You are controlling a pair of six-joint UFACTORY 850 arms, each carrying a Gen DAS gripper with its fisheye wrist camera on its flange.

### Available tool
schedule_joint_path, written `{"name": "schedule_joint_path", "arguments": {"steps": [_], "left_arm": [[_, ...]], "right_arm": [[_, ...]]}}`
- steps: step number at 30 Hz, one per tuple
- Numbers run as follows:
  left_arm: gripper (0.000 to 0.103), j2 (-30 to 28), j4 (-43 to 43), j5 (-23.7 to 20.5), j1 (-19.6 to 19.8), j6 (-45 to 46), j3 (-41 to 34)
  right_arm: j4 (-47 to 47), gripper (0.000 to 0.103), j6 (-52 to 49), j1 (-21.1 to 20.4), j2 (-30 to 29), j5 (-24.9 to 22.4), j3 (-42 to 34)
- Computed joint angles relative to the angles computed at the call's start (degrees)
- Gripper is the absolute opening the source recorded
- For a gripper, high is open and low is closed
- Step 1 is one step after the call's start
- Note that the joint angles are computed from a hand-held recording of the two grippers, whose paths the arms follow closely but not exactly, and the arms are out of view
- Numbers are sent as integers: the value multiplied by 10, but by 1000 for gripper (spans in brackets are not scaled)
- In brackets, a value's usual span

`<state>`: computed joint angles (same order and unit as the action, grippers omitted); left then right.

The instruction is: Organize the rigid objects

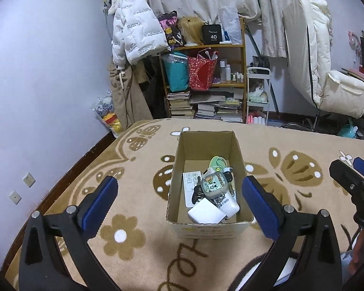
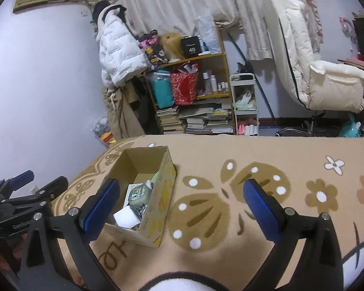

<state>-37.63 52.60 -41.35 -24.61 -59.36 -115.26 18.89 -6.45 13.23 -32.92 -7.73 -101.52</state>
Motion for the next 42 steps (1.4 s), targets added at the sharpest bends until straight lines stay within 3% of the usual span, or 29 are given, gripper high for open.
{"name": "schedule_joint_path", "arguments": {"steps": [5, 8, 15, 42], "left_arm": [[101, 2, -13, 2, 1, 13, 8], [101, -3, -16, -3, 0, 22, 2], [101, -9, -50, 2, 6, 44, -4], [101, 3, -52, 18, 7, 39, 13]], "right_arm": [[-103, 103, 109, 3, -4, -4, 2], [-87, 103, 95, 2, -7, -13, 0], [-197, 103, 188, 11, -20, -28, -10], [-215, 103, 197, 15, -16, -29, 0]]}}
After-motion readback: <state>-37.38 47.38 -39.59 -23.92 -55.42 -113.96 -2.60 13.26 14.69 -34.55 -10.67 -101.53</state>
